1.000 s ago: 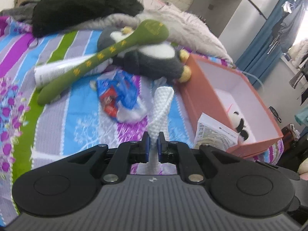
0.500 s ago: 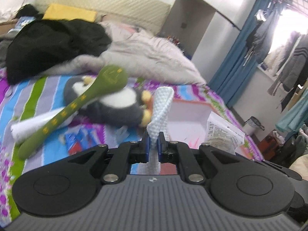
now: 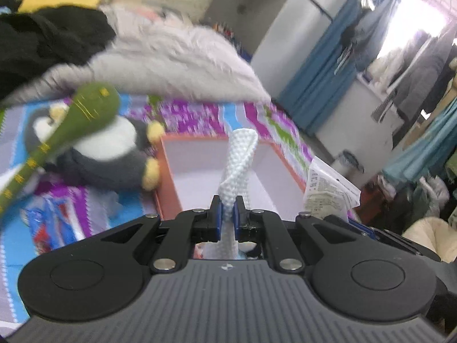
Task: Organize soft objects
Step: 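Carry the tissue and plastic bag in both tools over the box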
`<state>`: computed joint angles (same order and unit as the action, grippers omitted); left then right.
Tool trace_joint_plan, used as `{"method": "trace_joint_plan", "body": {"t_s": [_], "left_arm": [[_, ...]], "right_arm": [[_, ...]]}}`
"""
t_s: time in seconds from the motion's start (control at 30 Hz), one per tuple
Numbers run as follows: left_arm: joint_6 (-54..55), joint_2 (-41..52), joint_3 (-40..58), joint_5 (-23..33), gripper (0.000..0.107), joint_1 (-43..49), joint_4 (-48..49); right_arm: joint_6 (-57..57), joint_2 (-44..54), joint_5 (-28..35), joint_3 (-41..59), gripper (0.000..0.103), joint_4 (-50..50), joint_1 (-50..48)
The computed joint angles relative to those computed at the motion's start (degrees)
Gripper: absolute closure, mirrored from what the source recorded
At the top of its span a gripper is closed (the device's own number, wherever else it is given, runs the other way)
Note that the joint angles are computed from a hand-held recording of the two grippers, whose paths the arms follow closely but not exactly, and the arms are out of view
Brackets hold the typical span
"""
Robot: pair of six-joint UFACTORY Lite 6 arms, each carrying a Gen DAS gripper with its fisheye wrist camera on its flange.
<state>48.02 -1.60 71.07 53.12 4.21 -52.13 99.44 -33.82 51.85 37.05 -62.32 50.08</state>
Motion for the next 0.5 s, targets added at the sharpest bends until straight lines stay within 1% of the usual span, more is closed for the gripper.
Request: {"method": "trace_joint_plan", "body": {"t_s": [0.07, 0.17, 0.3, 0.37, 0.43, 0.5], "left_arm": [[-2.11, 2.55, 0.39, -3.75, 0.097, -4.76, 2.35], [-5.41, 7.46, 1.9, -6.68, 0.097, -9.94, 4.93], [-9.61, 14.55, 5.72, -8.26, 0.097, -14.17, 8.47], [-10.98, 17.01, 7.1, -9.89, 0.097, -16.0, 10.54], [-12.82, 19.31, 8.47, -11.07, 0.097, -17.58, 12.93], [-13.96, 21.42, 9.75, -11.56, 0.097, -18.26, 14.48]], "right_arm": [[-2.58, -0.39, -3.83, -1.78, 0.088, 2.3, -5.17], [-6.9, -0.27, -10.09, -4.49, 0.088, 5.81, -13.03], [-13.45, -0.19, -16.82, -8.17, 0.088, 10.0, -21.92], [-16.16, 0.1, -19.66, -9.8, 0.087, 11.81, -25.47], [-21.8, 0.75, -24.22, -11.16, 0.087, 16.85, -30.25], [-21.99, 1.71, -26.58, -12.16, 0.086, 17.77, -31.97]]}}
